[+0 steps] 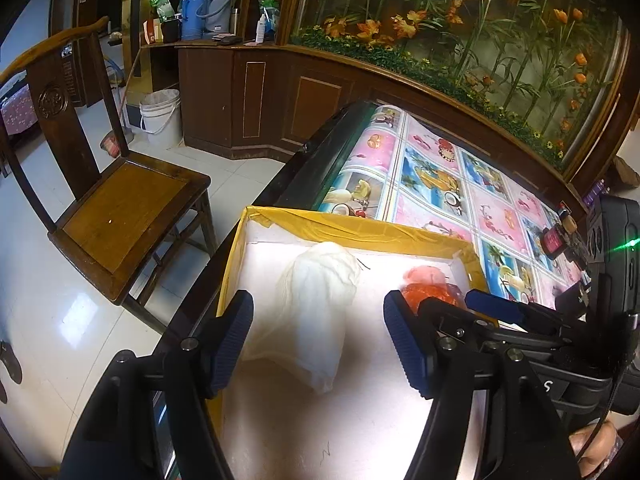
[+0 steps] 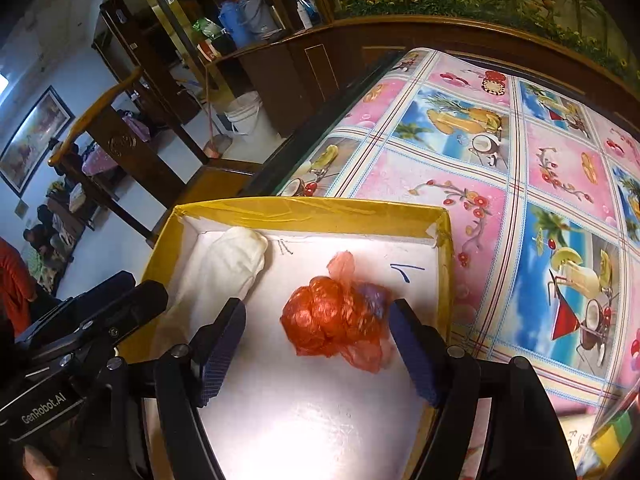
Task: Organize soft objects
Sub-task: 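Open the left gripper to drop the cloth while the right releases the bag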
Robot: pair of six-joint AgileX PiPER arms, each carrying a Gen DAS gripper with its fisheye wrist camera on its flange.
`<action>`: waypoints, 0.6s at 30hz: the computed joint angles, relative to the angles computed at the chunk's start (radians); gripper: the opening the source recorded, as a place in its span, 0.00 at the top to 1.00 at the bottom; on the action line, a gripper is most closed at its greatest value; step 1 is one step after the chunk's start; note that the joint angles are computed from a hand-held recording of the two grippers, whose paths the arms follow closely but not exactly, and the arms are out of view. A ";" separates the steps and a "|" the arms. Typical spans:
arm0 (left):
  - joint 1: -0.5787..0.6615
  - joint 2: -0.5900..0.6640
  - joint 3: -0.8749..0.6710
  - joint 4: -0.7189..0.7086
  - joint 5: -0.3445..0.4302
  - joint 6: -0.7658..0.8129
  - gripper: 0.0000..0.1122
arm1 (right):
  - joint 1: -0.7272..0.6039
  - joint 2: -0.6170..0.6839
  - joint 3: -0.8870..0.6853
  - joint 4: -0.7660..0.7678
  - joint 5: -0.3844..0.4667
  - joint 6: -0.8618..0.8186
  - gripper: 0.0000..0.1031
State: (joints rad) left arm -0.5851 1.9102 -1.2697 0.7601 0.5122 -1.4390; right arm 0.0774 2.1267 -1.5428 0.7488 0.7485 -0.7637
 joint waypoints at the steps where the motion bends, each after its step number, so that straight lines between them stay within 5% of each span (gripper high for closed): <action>1: -0.007 -0.010 0.009 0.011 0.000 -0.016 0.40 | -0.009 -0.016 0.023 0.021 0.002 -0.024 0.24; 18: -0.271 -0.076 0.130 0.395 0.164 -0.520 0.34 | -0.276 -0.279 0.404 0.335 0.077 -0.494 0.24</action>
